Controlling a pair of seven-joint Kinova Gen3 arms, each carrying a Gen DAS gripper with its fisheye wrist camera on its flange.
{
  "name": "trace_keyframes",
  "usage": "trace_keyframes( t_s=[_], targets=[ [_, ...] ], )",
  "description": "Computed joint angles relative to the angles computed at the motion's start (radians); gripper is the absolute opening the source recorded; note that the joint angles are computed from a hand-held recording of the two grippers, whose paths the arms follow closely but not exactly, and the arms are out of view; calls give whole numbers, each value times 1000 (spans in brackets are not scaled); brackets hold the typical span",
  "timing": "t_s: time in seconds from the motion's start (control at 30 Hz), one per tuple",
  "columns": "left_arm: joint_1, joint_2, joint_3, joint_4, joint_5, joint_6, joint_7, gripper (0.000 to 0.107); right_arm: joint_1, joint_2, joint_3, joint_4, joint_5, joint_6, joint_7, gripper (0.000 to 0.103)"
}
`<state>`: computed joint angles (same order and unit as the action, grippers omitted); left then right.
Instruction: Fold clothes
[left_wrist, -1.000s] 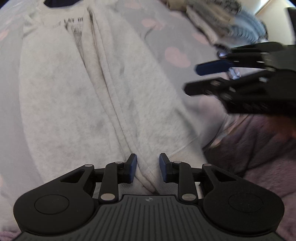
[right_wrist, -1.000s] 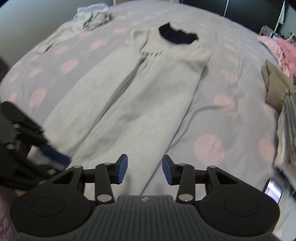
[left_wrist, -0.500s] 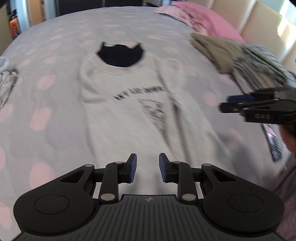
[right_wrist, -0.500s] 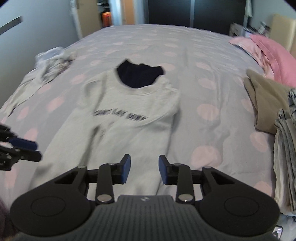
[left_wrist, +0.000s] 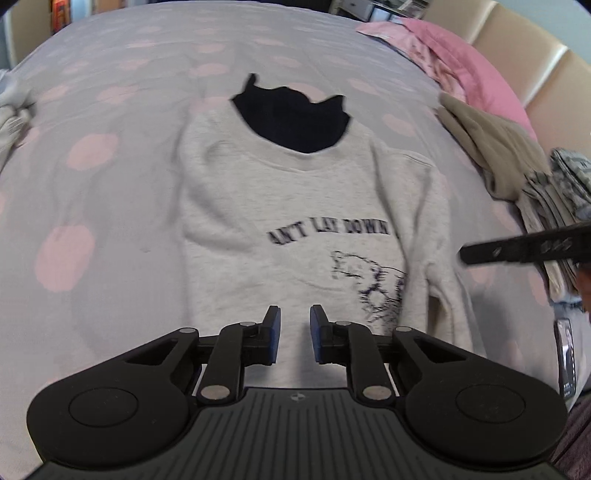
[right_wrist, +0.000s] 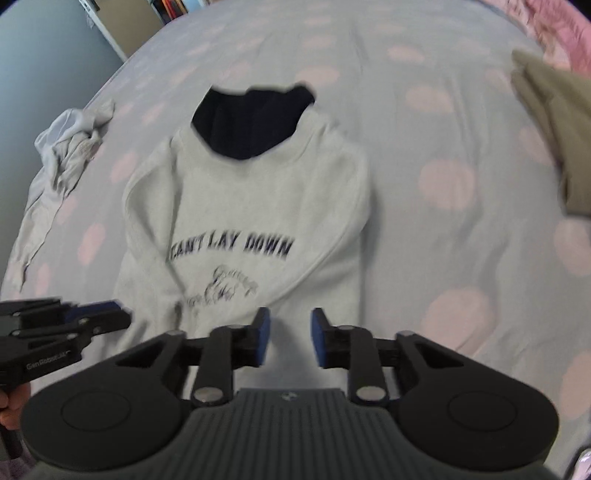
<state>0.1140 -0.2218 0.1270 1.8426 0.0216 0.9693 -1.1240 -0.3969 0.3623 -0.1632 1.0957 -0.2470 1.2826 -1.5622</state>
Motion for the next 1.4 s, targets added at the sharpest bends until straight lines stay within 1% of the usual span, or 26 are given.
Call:
trace_keyframes(
  t_s=[0.07,0.1,0.13,0.17,0.23,0.27,0.3,0.33,0.43,0.47,0.5,0.53,0.57,0.63,0.8,0.83,0.87,1.0,1.03,1.07,1.1,1.2,1.27,1.3,1.33,1.4],
  targets=[
    [9,4,-8,-2,23,-3,-19,15,46,2,-21,15,-76,-9,-17,28],
    [10,6,-6,-4,27,-3,-21,15,54,1,-12,16,-111,-13,-21,31],
    [9,8,0,-7,20,-4,-14,15,63,4,-14,8,-134,-10,-32,41],
    [8,10,8,-10,10,-4,-4,15,63,11,-14,-11,-144,6,-49,43],
    [8,15,21,-17,-11,-5,16,15,40,28,-16,-57,-130,47,-74,45],
    [8,19,27,-22,-23,-2,28,15,21,28,-22,-64,-107,50,-73,48],
    [9,25,30,-29,-29,6,38,15,10,28,-43,-70,-76,51,-77,49],
    [11,33,30,-36,-32,15,46,15,-13,29,-46,-77,-52,55,-78,50],
    [19,48,29,-47,-39,34,61,15,-144,29,13,-64,70,44,-72,50],
    [22,51,30,-49,-43,40,66,15,-171,32,18,-56,109,36,-69,47],
    [24,52,29,-50,-44,44,67,15,-180,33,8,-42,140,21,-74,42],
    [27,51,26,-50,-43,48,68,15,-189,35,10,-30,159,7,-79,29],
    [28,49,24,-49,-44,50,70,15,-180,43,0,-27,161,3,-77,20],
    [28,47,21,-48,-45,53,73,15,-160,52,-4,-27,136,-1,-74,11],
    [30,39,19,-46,-41,43,76,15,-63,33,-55,-11,-25,-22,14,10],
    [31,38,18,-44,-37,37,72,15,-64,32,-50,-6,-37,-26,31,10],
    [32,39,16,-43,-33,33,67,15,-66,32,-53,-5,-34,-29,36,10],
    [36,48,22,-43,-35,26,68,15,-137,65,-17,-5,53,-31,-15,10],
    [39,49,21,-43,-30,23,62,15,-144,77,-15,-10,58,-26,-30,12],
    [42,50,20,-43,-24,20,54,15,-142,86,-17,-10,53,-30,-35,16],
    [45,51,19,-44,-18,17,47,14,-140,94,-18,-11,48,-33,-39,16],
    [51,55,24,-48,-18,14,41,14,-118,104,-24,-54,25,12,-34,18],
    [53,55,21,-45,-8,7,34,14,-89,94,-27,-74,-3,26,-22,29],
    [55,53,19,-42,-3,-3,29,14,-73,88,-29,-82,-20,27,-15,29],
    [57,51,19,-39,2,-13,23,15,-66,76,-24,-85,-21,19,-11,31],
    [60,48,17,-33,14,-34,13,20,-51,53,-17,-92,-19,0,-1,33]
  ],
)
